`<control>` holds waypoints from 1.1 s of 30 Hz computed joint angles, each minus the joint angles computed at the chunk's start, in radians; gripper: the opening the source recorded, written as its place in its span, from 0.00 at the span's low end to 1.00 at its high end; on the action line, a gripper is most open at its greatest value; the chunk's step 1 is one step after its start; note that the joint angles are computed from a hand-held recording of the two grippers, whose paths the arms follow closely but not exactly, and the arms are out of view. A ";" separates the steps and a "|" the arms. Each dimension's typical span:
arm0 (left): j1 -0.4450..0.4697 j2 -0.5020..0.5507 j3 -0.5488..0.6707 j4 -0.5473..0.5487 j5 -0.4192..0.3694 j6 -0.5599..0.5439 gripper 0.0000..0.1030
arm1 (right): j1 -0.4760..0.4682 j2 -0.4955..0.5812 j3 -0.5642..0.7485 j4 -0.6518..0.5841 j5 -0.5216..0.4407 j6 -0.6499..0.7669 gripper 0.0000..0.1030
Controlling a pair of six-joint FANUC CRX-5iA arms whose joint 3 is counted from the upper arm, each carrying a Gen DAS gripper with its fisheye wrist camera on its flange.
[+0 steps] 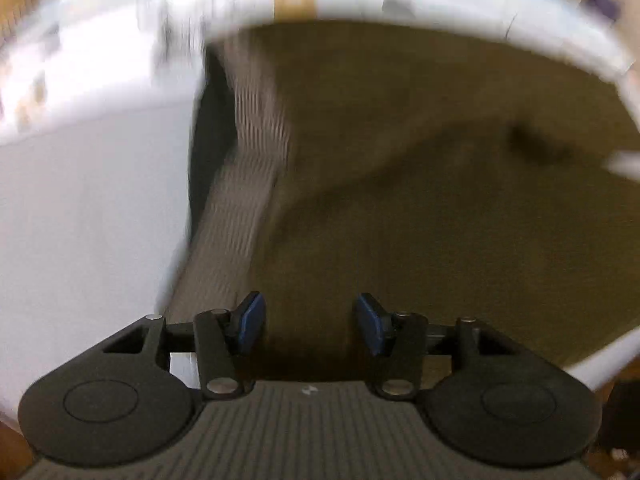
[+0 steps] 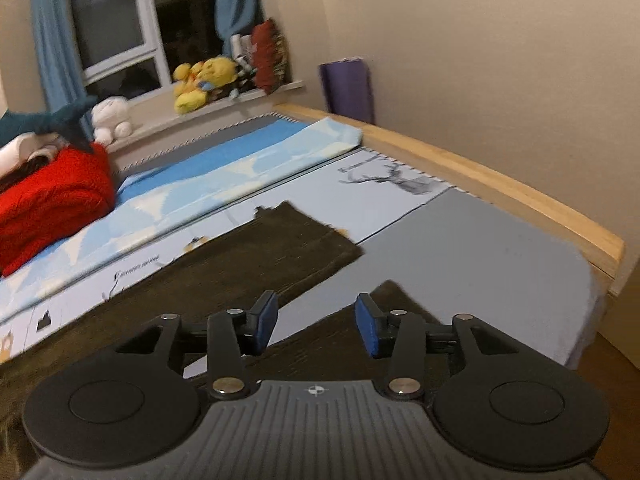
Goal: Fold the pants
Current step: 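Lay the waistband flat on the bed and open the left tool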
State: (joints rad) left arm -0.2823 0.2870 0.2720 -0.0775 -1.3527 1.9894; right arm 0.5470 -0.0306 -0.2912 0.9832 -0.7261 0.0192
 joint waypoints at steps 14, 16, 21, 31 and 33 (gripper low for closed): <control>-0.170 -0.089 0.002 -0.250 0.189 0.278 0.69 | -0.022 -0.094 -0.122 0.107 0.125 -0.073 0.56; -0.198 -0.077 0.018 -0.299 0.209 0.320 0.69 | -0.021 -0.100 -0.134 0.128 0.135 -0.098 0.56; -0.316 -0.046 0.082 -0.477 0.225 0.428 0.70 | -0.033 -0.121 -0.182 0.225 0.186 -0.187 0.56; -0.355 0.063 0.172 -0.393 0.216 0.373 0.70 | -0.012 -0.167 -0.296 0.342 0.239 -0.331 0.59; -0.361 0.072 0.181 -0.394 0.215 0.349 0.70 | -0.009 -0.171 -0.303 0.382 0.256 -0.334 0.60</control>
State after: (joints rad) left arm -0.6433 0.3593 0.4529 -0.4719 -1.1373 2.3384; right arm 0.5377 -0.2018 -0.5940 1.3653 -0.4705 -0.3149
